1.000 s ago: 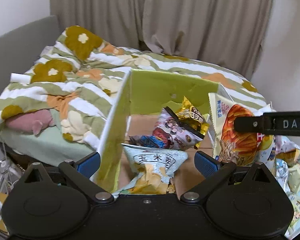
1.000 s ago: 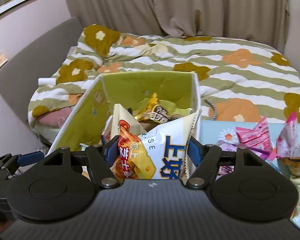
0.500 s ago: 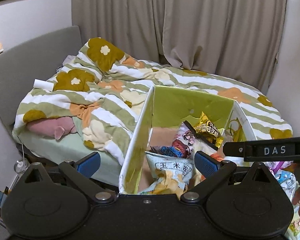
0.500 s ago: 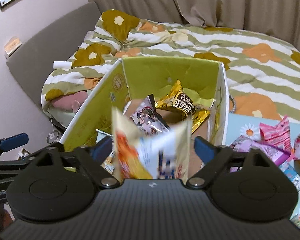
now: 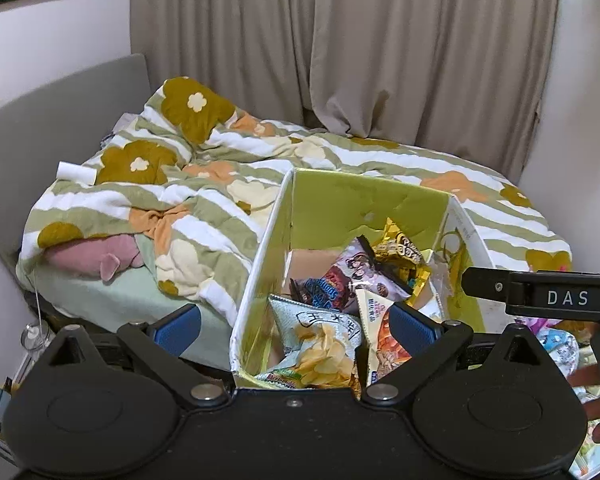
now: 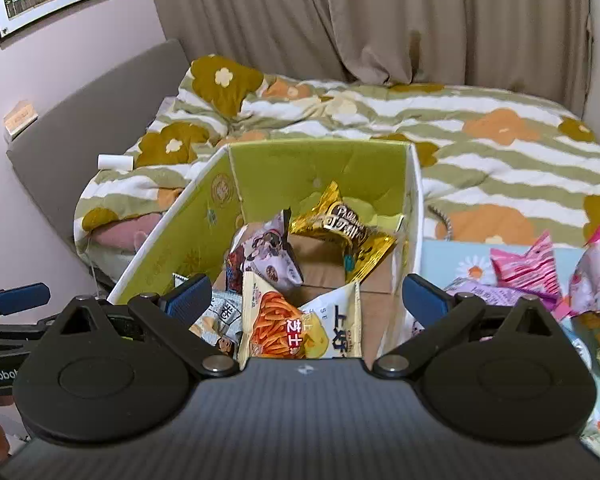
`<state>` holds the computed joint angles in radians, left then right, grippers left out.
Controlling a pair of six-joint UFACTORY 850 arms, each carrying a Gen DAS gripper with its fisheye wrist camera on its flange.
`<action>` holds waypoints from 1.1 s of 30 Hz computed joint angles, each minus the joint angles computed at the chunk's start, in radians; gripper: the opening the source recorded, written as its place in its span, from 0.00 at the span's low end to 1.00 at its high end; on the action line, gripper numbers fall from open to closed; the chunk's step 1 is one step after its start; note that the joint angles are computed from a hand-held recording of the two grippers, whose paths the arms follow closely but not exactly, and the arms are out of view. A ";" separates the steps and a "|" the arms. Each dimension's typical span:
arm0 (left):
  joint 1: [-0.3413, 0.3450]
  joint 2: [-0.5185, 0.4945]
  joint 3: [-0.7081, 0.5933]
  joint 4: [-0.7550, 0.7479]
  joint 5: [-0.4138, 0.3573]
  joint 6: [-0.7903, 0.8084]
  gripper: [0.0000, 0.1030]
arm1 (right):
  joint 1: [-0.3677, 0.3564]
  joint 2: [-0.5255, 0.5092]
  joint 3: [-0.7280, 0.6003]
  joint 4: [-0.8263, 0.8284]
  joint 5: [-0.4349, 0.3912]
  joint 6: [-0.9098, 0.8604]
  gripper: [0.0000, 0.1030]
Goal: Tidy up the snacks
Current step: 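Release chip bag into box with left tool while right tool releases orange-stick bag, then move both tools back toward the remaining snack bags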
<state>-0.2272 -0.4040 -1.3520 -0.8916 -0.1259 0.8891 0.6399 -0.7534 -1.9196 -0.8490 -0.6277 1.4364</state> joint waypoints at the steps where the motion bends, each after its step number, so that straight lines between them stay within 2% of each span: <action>1: 0.002 0.005 0.005 -0.066 -0.003 0.072 0.99 | 0.003 0.005 0.004 -0.014 -0.004 0.018 1.00; 4: 0.006 0.016 0.017 -0.251 -0.015 0.275 0.99 | 0.011 0.033 0.041 -0.060 0.010 0.087 1.00; 6: 0.011 0.021 0.019 -0.305 -0.037 0.338 0.99 | 0.021 0.051 0.065 -0.110 0.002 0.145 1.00; 11: 0.015 0.042 0.048 -0.513 -0.094 0.573 0.99 | 0.047 0.090 0.097 -0.147 -0.088 0.163 1.00; 16: 0.000 0.058 0.071 -0.569 -0.130 0.664 0.99 | 0.053 0.168 0.192 -0.168 -0.156 0.222 1.00; 20: -0.026 0.072 0.089 -0.608 -0.146 0.726 0.99 | 0.049 0.257 0.311 -0.181 -0.180 0.308 1.00; 25: -0.078 0.092 0.124 -0.721 -0.128 0.848 0.99 | 0.040 0.355 0.442 -0.189 -0.209 0.342 1.00; 28: -0.115 0.099 0.138 -0.759 -0.119 0.912 0.99 | 0.022 0.421 0.535 -0.180 -0.182 0.363 1.00; 33: -0.186 0.111 0.169 -0.920 -0.085 1.139 0.99 | -0.002 0.522 0.668 -0.145 -0.152 0.373 1.00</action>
<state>-0.4130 -0.2935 -1.1828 -1.8119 -0.2110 2.0285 0.6382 -0.2315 -1.2514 -0.9939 -0.7801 1.8092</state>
